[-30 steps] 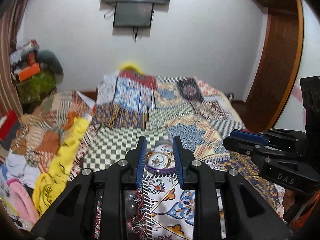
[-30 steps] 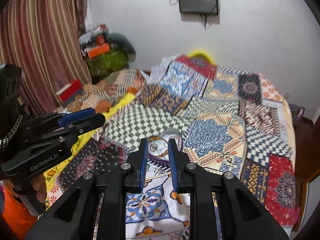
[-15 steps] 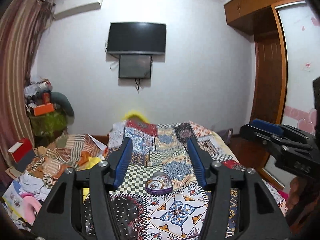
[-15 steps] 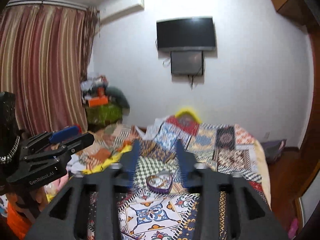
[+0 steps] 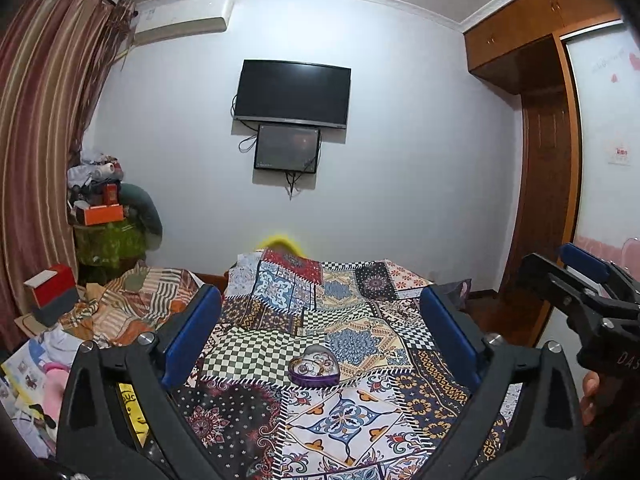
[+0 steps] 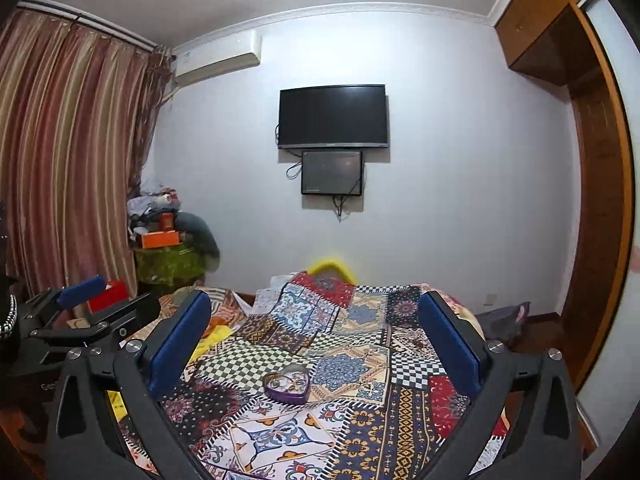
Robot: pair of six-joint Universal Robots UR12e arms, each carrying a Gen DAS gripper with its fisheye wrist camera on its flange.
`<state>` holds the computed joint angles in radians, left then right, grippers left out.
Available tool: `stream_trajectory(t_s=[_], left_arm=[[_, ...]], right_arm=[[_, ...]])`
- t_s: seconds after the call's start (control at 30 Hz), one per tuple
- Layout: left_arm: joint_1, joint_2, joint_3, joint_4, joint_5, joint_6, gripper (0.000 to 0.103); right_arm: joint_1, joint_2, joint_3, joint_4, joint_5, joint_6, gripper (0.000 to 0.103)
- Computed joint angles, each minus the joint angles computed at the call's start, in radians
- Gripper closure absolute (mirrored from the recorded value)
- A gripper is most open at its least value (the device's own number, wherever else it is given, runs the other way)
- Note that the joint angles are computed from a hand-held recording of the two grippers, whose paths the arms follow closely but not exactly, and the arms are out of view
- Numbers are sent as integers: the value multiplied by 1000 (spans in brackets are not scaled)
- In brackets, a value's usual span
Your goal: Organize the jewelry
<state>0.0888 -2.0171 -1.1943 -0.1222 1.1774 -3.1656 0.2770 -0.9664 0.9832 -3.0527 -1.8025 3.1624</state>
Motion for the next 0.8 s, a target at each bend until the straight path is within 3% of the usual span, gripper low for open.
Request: stream_trajectory(t_s=[0.8], left_arm=[[-6, 4, -6, -23, 24, 5, 3]], right_arm=[[-1, -38, 54, 26, -2, 12, 0]])
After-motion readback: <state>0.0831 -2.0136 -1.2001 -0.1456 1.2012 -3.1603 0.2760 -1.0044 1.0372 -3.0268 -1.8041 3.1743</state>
